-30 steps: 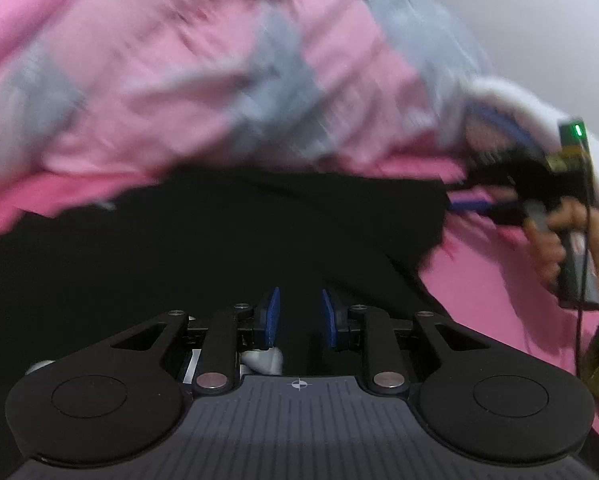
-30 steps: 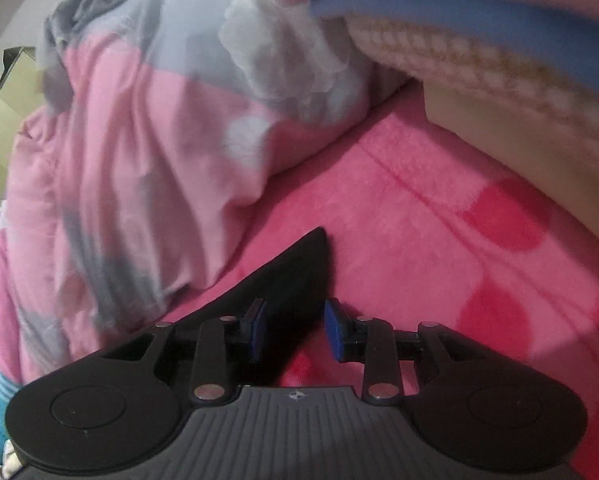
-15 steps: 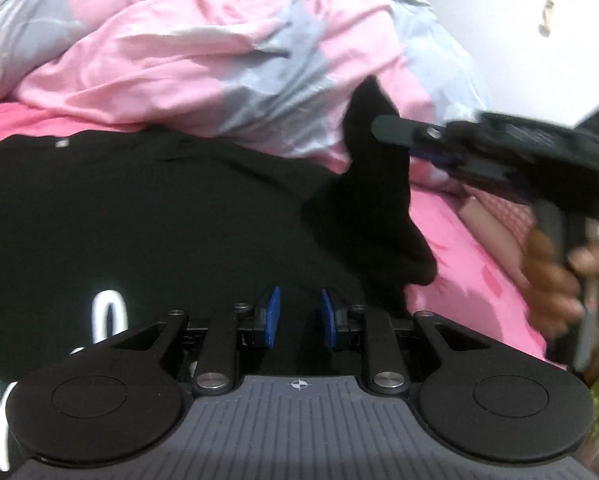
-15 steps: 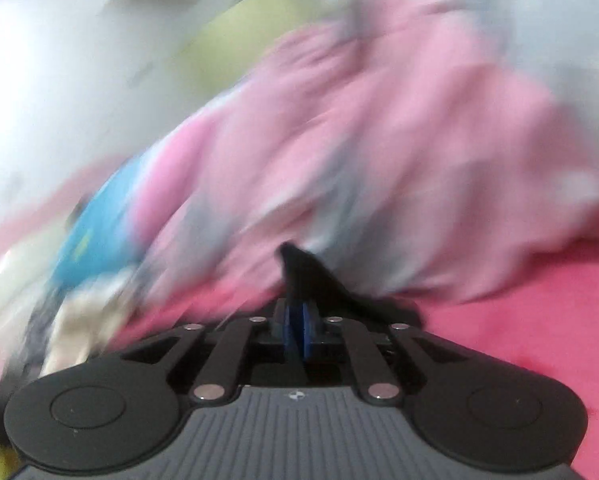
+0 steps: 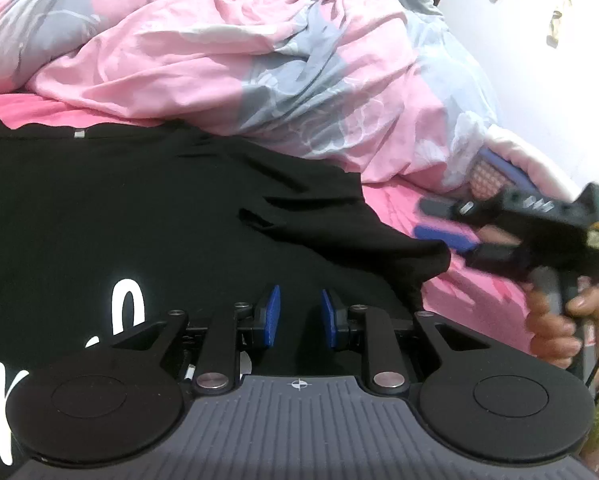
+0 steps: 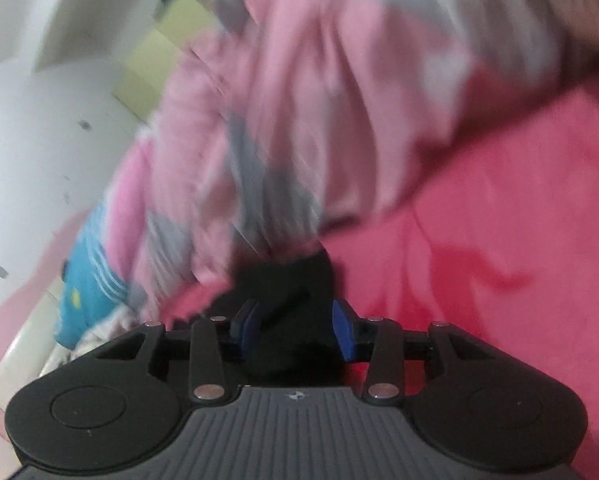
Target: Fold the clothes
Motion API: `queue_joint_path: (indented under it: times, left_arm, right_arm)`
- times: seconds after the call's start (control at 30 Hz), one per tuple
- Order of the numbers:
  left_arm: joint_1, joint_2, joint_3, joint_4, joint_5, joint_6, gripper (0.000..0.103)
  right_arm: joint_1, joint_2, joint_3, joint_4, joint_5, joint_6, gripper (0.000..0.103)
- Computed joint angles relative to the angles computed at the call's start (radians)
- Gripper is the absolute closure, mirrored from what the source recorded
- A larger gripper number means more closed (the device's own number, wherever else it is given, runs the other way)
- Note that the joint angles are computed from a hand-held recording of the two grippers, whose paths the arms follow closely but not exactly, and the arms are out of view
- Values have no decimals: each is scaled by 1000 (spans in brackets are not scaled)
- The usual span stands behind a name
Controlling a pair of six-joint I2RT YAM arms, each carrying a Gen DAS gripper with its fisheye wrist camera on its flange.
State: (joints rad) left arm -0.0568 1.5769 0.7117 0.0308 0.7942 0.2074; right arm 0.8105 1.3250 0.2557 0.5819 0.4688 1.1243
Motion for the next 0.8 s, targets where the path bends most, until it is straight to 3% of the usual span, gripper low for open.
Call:
queue_joint_path:
  times: [0.07,0.13,0.23,0.4,0.53,0.8]
  left_arm:
    - [4,6,-3,12,8,-7,81]
    - [7,11,-4,20,14,-12,81]
    - [9,13,-7,28,18,-19,81]
    - [14,19,-5,31,28,-22,81]
    - [18,25,0,28,36,-28,81]
    - [37,33,3,35,61,-56,80]
  right_arm:
    - [4,49,18,0,-8,3,65]
    - [22,66,28,-8,0,-6,85]
    - [86,22,29,-16,34,-79,94]
    - [201,25,81,25,116,-353,94]
    - [288,44,195,-119,236,-534,94]
    - [326,108,306,-260,152,-725,94]
